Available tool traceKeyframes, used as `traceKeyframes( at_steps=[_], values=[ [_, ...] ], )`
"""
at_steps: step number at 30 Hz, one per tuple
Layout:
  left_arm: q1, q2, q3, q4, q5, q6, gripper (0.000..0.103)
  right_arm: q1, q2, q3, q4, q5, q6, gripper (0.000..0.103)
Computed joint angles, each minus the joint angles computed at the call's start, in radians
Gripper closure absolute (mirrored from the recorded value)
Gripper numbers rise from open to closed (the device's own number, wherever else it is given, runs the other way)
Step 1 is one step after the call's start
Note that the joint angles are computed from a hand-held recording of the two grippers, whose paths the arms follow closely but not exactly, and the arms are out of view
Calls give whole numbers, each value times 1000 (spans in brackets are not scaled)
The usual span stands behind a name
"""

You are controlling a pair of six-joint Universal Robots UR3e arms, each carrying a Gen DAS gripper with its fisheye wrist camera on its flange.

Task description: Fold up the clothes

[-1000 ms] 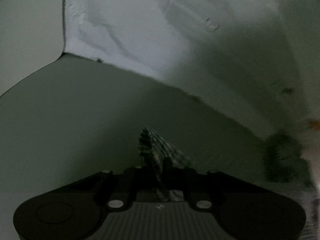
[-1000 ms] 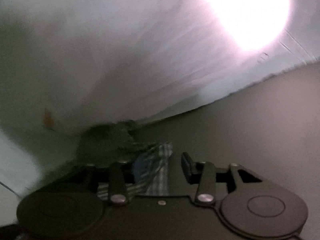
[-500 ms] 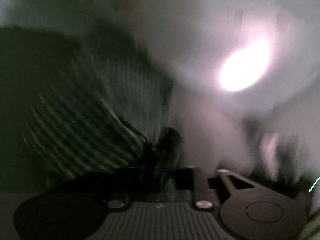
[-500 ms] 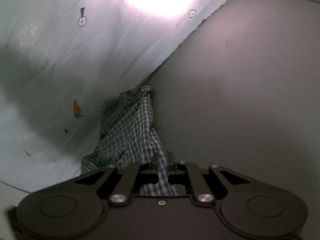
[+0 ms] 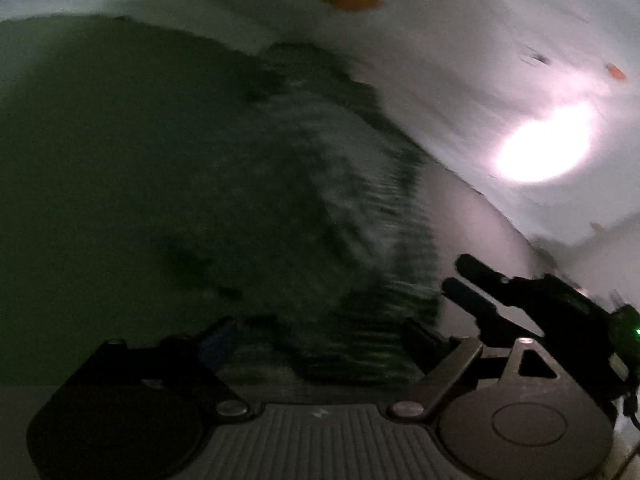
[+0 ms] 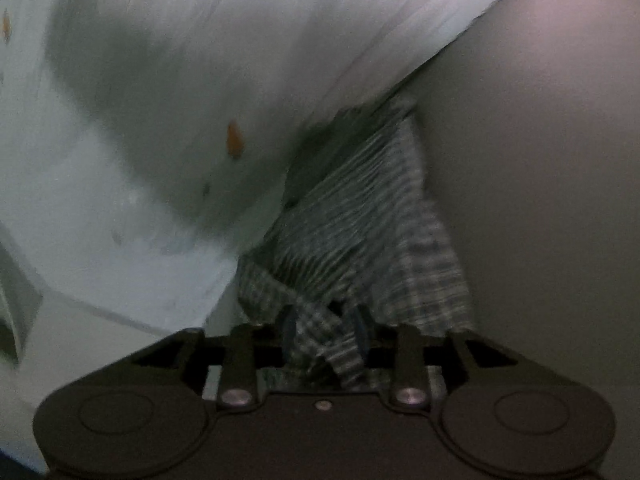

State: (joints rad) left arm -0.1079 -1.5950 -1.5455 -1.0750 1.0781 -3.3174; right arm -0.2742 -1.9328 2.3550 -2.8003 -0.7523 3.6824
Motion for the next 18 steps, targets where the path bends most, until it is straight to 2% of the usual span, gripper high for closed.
traceKeyframes(
  at_steps=[2,3,7,10,11,12,13,15,18],
  values=[
    [30,22,-21,-26,16,-16,13,85,112,-84,-9,-44,-17,69],
    [48,41,-34,-42,16,-20,13,130,140,-134,37,-91,-34,70],
    [88,115,-76,-58,23,-21,13,305,192,-299,198,-334,-125,69],
    [108,186,-111,-70,16,-12,13,356,207,-368,354,-397,-185,67],
    [114,211,-123,-74,10,-8,13,376,209,-369,364,-429,-178,68],
    [119,239,-138,-79,2,-2,13,389,189,-328,307,-449,-167,72],
    [123,272,-151,-87,-5,7,13,403,170,-287,247,-470,-156,83],
    [128,333,-172,-105,-11,29,13,389,108,-201,168,-443,-106,97],
    [108,396,-214,-98,1,27,13,272,-102,-27,99,-276,40,99]
  ],
)
